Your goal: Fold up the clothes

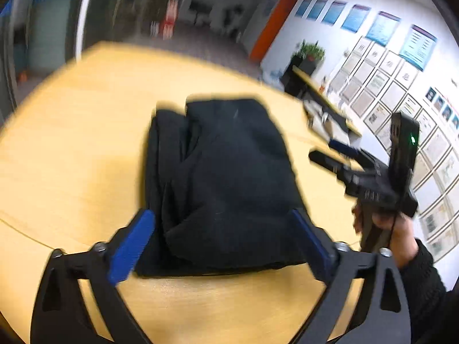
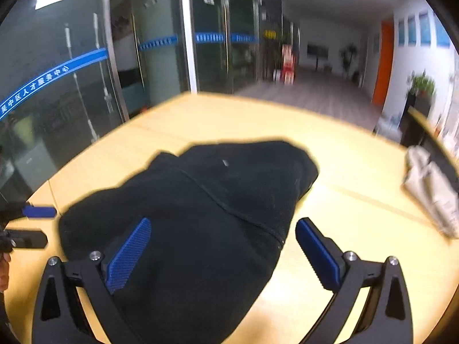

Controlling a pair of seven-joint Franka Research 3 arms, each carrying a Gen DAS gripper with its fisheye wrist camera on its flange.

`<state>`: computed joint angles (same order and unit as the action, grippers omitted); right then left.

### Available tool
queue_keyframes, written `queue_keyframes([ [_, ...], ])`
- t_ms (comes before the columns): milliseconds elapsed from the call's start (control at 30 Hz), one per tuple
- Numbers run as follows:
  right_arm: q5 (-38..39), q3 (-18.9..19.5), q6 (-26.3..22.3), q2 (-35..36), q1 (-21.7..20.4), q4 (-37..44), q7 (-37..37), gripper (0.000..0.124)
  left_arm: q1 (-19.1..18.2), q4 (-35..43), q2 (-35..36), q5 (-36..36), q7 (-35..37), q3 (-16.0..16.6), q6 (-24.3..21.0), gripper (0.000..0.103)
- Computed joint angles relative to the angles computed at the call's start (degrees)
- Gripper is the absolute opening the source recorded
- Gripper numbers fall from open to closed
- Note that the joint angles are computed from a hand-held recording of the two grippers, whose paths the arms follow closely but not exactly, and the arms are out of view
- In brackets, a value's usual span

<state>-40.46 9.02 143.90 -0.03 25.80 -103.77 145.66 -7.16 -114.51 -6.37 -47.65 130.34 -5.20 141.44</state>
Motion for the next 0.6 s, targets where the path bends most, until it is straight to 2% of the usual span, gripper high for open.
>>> queue_keyframes([
  [33,-2.28,0.77,-1.37,-1.07,0.78,0.01,1.90,0.103,-1.10,-3.32,-3.33,-0.96,1.85,0.38,3.39,0.103],
  [67,-4.24,1.65,-2.69,-1.98,1.42,0.00,3.62,0.103,-0.19,-5.17,-5.75,-1.48,3.58,-0.75,4.71,0.103],
  [100,-5.47,2.54,-3.83,-2.98,1.95,-0.53,5.21,0.103,-1.28,-5.98,-6.16,-0.12,1.29,-3.88,9.22,0.103],
  [133,-6.00,3.59,-5.55,-4.16,2.55,-1.31,6.45,0.103,-2.71,-6.05,-5.68,3.55,-3.81,-5.52,12.84,0.103],
  [233,-5.26,5.93,-10.24,-5.38,3.87,-2.37,8.76,0.103,-3.40,-9.82,-9.82,11.50,-9.49,-6.43,13.80,0.103],
  [333,-3.50,7.45,-13.47,-5.57,4.82,-3.33,11.87,0.103,-4.55,-14.57,-13.36,15.00,-12.17,-7.03,14.69,0.103],
  [400,-3.07,7.98,-15.18,-5.98,5.45,-4.51,13.96,0.103,-7.05,-17.93,-15.87,18.18,-14.96,-5.49,15.20,0.103],
  [500,-2.29,8.81,-17.32,-7.58,6.18,-7.54,16.40,0.103,-9.75,-22.74,-17.85,19.60,-17.32,-4.24,18.52,0.103],
  [533,-2.19,9.06,-17.55,-7.67,6.26,-7.92,17.08,0.103,-10.20,-23.12,-18.28,20.26,-17.87,-3.73,18.08,0.103],
  [600,-2.73,9.53,-18.39,-7.32,6.42,-7.83,18.09,0.103,-9.60,-24.38,-19.14,20.67,-19.32,-4.52,18.74,0.103],
])
